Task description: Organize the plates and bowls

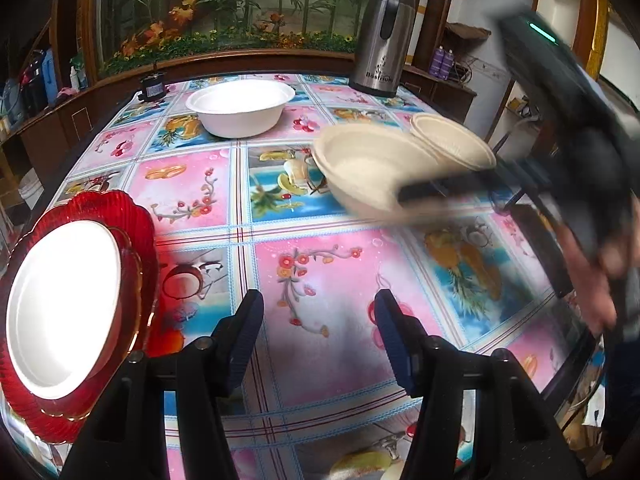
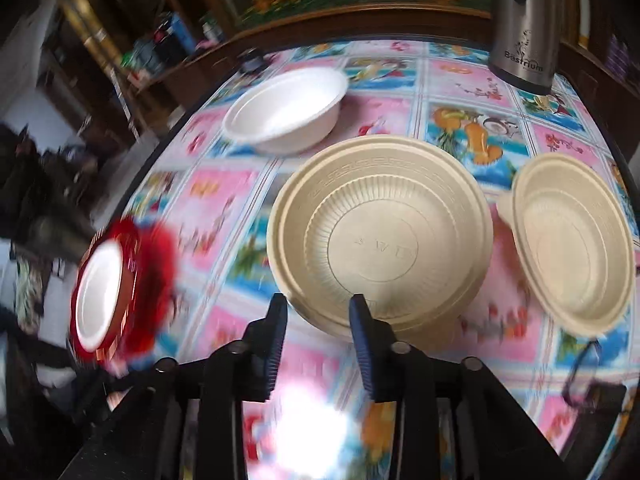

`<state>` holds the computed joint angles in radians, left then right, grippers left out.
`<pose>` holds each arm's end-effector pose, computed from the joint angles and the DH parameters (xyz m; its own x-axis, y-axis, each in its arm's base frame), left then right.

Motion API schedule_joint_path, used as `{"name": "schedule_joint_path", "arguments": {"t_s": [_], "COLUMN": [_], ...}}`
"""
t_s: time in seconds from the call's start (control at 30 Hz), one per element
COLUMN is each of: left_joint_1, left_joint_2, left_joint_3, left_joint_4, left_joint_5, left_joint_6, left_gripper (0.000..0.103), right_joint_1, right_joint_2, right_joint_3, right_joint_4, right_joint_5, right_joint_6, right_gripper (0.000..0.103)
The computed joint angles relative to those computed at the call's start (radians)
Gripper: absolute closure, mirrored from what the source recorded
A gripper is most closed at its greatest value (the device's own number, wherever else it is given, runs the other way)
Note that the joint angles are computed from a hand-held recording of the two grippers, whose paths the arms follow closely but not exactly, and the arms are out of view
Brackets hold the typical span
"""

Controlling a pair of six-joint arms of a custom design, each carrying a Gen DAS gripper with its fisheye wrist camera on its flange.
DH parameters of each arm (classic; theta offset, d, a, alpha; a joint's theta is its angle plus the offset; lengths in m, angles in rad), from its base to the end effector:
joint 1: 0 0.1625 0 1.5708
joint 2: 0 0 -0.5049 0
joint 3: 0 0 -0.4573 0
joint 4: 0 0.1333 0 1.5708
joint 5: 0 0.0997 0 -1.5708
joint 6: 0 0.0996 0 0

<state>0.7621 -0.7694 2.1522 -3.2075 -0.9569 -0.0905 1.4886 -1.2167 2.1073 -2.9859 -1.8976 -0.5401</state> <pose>-0.2771 -0.5281 0.0108 -0.7296 0.4290 -0.5326 0.6369 0.7100 -0.3005 0.0520 -0.6025 0.2488 -0.8347 -0.2395 0.4958 -0.4176 0.8622 -0.2866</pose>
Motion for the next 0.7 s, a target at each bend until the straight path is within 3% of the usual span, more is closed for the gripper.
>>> {"name": "schedule_joint_path", "arguments": {"t_s": [0.07,0.13,0.2,0.27,0.33,0.47,0.53,0.7], "left_joint_1": [0.0,0.003,0.006,0.013,0.017,0.039,0.056,0.074], "left_joint_2": [-0.008,-0.016,-0.021,-0.018,0.004,0.055,0.076,0.143], "left_joint_3": [-0.001,-0.015,-0.043,-0.074,-0.127,-0.225,-0.259,-0.317], "left_joint_4": [-0.001,0.013,0.041,0.047,0.086,0.155,0.169,0.191], "left_joint_5": [-0.011,-0.027,-0.046,-0.067,-0.03,-0.019,-0.057,-0.035], "left_joint_6": [-0.004,-0.015,-0.033,-0.032,-0.051,-0.054,-0.05,-0.035], "left_gripper": [0.046,0.046,0.046,0.042,0.038,0.038,0.038,0.042], "right_joint_1": [-0.01,-0.035,-0.053,-0.058,-0.063,-0.136,-0.162,-0.198], "right_joint_2": [-0.052,-0.131,-0.197,-0.223,-0.215,-0.233,-0.216,-0.15], "right_joint_3": [0.057,0.124,0.187,0.228,0.238,0.22,0.218,0.171], "right_joint_4": [-0.013,-0.057,-0.196,-0.344,-0.447,-0.322,-0.332,-0.27], "right_joint_5": [0.04,0.141,0.225,0.249,0.203,0.244,0.247,0.264], "right_joint_6": [-0.017,-0.035,-0.027,-0.039,-0.044,0.044,0.071,0.105], "right_gripper": [0.066,0.066,0.066,0.065,0.056,0.056,0.056,0.056]}}
